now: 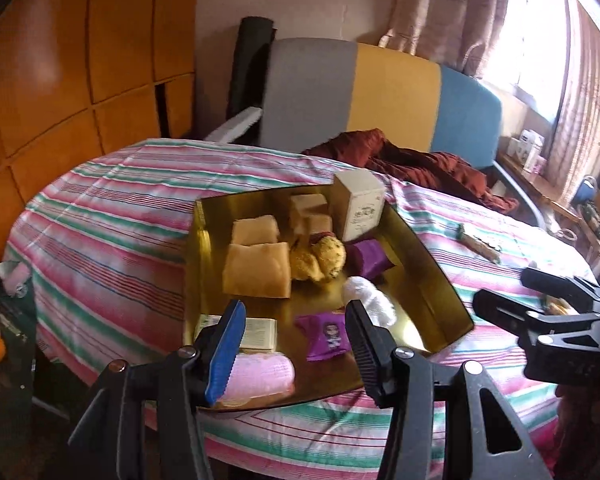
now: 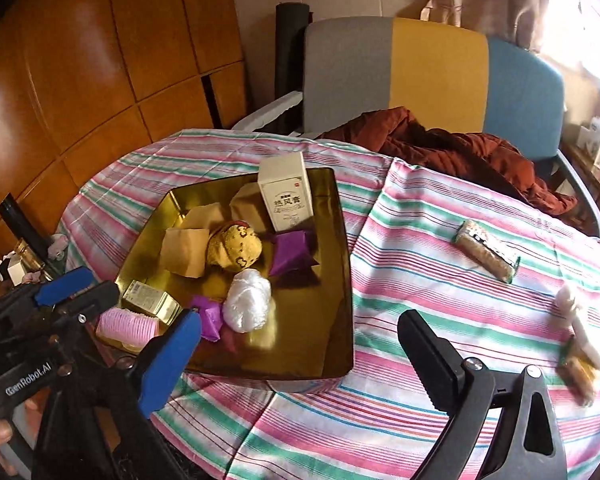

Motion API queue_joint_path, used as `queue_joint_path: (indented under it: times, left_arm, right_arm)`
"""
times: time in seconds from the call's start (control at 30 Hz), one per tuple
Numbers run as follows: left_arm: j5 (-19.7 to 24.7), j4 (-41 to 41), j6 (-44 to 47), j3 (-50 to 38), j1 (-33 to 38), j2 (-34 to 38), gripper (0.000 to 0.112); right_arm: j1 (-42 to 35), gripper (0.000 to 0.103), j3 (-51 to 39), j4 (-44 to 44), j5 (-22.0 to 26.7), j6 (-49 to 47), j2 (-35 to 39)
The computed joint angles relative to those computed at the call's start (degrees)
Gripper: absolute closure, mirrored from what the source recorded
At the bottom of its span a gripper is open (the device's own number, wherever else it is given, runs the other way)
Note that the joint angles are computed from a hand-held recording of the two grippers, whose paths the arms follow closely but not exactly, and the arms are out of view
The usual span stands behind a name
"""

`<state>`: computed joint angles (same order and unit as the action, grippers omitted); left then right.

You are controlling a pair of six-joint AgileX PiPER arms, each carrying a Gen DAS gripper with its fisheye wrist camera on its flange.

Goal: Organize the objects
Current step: 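Lower the purple packet into the tray with the left tool while the right tool drops the bag, then open both tools and withdraw them from the gold tray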

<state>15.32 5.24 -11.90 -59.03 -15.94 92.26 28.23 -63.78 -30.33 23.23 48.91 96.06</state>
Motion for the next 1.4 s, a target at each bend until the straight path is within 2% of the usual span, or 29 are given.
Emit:
queue_joint_path:
  times: [0.17, 0.47, 0.67, 1.03, 1.27, 1.4]
  left_arm:
    - [-0.3, 11.4, -12.0, 0.7, -0.6, -0.5, 0.060]
    - [0.9, 15.5, -15.5, 0.5, -2.5, -0.3, 0.060]
    - [1.8, 14.2, -13.8, -0.1, -3.6, 0.4, 0.060]
    - [2.8, 9.8, -8.7, -1.8, -5.7, 2.1, 0.060]
    - [3.4, 7.1, -5.0, -3.2, -6.6, 3.4, 0.060]
    - [3.5, 4.6, -1.9, -3.9, -7.0, 4.0, 0.060]
  right_arm:
    - [-0.1, 0.003, 1.7, -2.3, -0.4, 3.4, -0.9]
    - [-0.2, 0.003, 3.9, -6.6, -1.0, 7.8, -2.1]
    - [-0.5, 0.003, 4.5, -9.4, -0.4, 9.9, -2.6]
    - [-3.2, 0.002, 5.8, -9.0, 0.1, 8.8, -3.2]
    - [-7.4, 0.002, 8.0, -5.7, 0.0, 5.5, -4.8]
    - [-11.8, 0.002, 9.7, -0.1, -0.6, 0.0, -6.3]
